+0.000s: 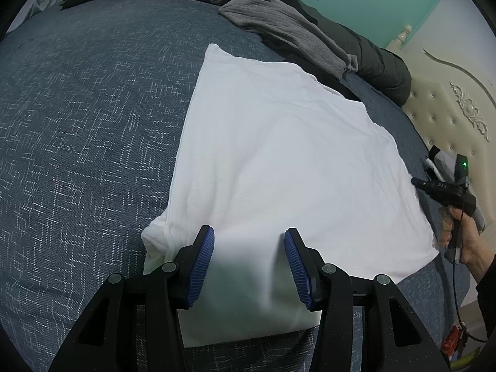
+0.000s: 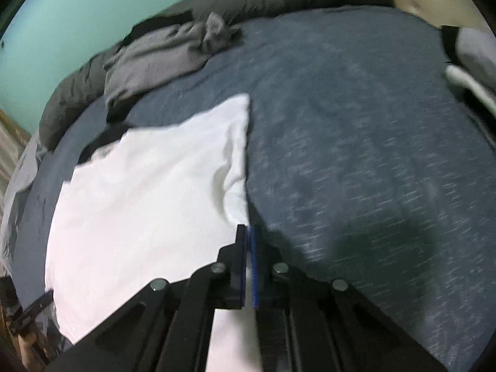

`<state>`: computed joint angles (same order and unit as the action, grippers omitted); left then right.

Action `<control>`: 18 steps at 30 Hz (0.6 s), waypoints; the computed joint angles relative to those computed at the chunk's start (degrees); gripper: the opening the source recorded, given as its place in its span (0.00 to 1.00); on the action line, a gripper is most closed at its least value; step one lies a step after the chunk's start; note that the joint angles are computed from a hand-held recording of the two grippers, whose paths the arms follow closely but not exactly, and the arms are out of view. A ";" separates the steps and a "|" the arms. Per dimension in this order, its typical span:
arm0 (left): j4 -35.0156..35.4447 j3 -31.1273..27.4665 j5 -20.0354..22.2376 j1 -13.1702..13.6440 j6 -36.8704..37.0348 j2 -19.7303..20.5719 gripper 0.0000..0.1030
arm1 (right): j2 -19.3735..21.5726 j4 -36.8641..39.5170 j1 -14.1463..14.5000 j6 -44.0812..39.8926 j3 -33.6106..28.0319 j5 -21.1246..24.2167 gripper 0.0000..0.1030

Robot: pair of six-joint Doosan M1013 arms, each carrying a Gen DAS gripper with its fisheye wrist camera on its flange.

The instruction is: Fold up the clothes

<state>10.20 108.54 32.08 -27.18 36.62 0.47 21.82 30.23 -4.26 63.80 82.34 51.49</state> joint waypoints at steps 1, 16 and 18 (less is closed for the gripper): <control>0.01 -0.02 0.04 0.00 0.00 0.00 0.50 | 0.04 -0.32 -0.11 0.66 -0.02 -0.34 0.02; -0.70 0.09 -0.12 0.17 0.31 -0.19 0.50 | -3.19 4.62 -1.35 -0.85 3.63 0.91 0.03; -0.56 0.04 0.05 0.14 0.27 -0.19 0.50 | -3.54 4.04 -0.87 -1.72 4.20 2.75 0.03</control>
<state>9.64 108.57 32.13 -27.04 36.89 0.28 18.27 34.27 -5.13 62.08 86.54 54.24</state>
